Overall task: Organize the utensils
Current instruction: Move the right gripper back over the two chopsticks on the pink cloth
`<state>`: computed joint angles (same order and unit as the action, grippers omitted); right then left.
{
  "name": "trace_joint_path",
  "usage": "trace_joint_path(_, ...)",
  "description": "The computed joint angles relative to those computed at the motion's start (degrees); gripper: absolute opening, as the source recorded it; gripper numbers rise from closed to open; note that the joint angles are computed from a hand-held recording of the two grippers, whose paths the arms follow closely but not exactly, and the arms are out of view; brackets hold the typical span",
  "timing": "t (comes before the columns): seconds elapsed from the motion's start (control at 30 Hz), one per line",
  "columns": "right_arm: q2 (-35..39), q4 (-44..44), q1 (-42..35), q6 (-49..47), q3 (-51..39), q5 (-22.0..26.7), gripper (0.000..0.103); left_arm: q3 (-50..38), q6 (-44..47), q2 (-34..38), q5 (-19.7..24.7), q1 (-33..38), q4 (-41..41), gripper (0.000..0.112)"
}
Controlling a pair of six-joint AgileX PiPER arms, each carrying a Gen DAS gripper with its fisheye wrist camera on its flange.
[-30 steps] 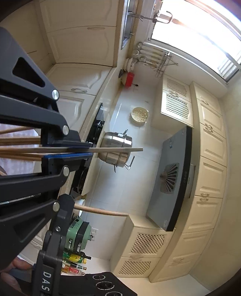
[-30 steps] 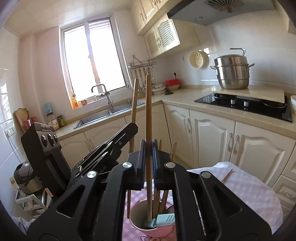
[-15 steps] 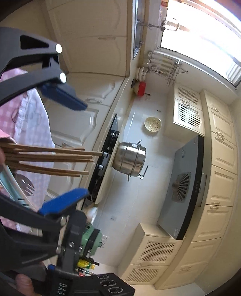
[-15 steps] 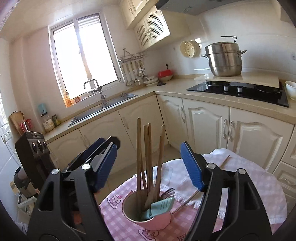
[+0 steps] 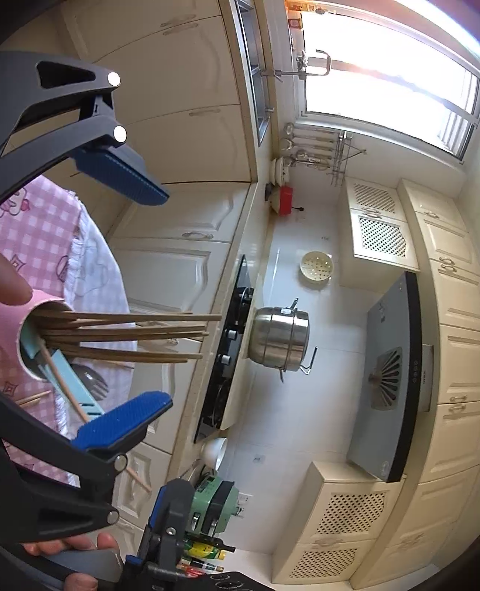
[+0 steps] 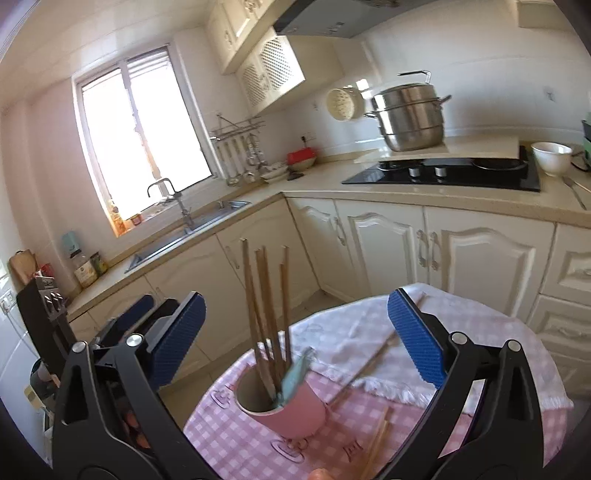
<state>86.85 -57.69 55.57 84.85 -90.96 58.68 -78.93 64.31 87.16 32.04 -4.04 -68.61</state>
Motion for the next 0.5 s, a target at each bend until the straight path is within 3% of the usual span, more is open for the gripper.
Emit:
trace_joint_path(0.33, -4.2, 4.0, 1.9, 7.1, 8.4, 6.7, 0.097, -3.5, -6.0, 1.0, 8.1, 2.5, 8.6, 0.099)
trace_joint_path(0.5, -4.1, 9.9, 0.6, 9.5, 13.2, 5.9, 0.097, -8.4, -10.9, 5.1, 13.7, 3.2, 15.5, 0.099)
